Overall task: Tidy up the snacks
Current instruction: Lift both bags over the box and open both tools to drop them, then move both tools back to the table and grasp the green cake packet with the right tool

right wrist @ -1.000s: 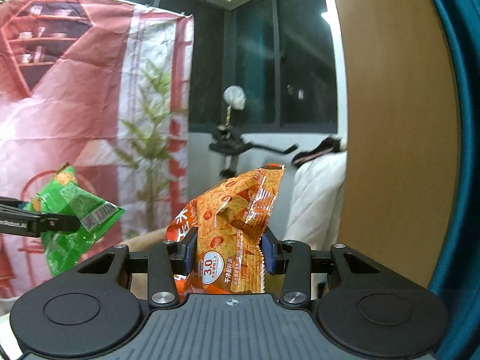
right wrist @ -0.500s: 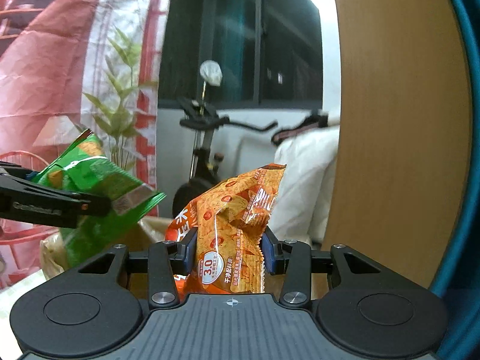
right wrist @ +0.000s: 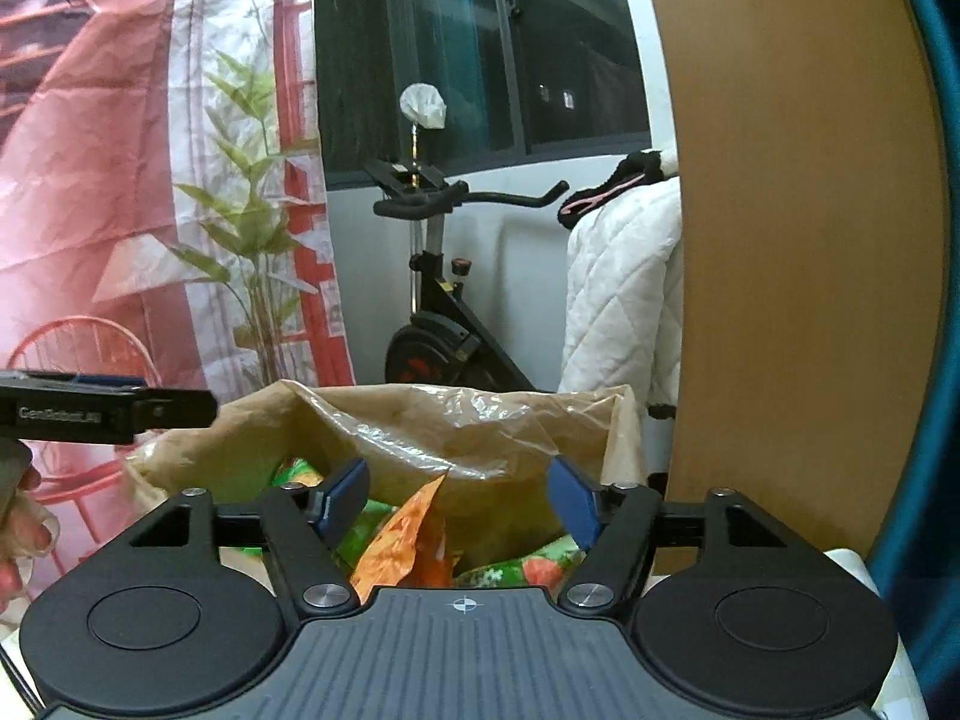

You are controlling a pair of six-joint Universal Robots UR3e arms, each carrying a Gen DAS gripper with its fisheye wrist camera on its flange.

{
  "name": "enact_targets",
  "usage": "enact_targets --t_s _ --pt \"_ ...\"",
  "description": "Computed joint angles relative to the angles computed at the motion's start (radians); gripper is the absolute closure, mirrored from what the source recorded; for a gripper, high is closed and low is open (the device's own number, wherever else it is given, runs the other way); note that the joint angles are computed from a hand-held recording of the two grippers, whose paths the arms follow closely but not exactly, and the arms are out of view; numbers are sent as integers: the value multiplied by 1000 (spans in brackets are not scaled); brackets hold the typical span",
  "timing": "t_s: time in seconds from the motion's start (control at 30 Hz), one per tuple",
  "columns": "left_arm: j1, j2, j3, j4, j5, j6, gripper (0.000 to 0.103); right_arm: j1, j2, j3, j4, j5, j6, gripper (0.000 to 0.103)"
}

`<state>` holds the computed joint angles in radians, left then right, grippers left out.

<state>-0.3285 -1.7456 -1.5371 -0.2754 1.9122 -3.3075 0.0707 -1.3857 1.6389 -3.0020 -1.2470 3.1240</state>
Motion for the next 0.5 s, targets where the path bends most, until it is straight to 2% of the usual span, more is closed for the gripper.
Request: enact_targets --t_s 0.1,0.17,0.33,0.43,0.5 --pt "13 123 -171 74 -35 -51 5 -56 -110 143 -32 56 -4 36" --pt "19 192 -268 114 -50 -105 5 -87 -176 223 -38 82 -3 35" --pt "-17 306 -437 130 24 -207 3 -169 -339 437 -37 146 -24 34" --pt "27 398 -555 138 -56 -209 3 -212 -407 556 -32 180 -63 36" --pt "42 436 -618 149 -71 -221 4 -227 -434 617 -23 175 -89 41"
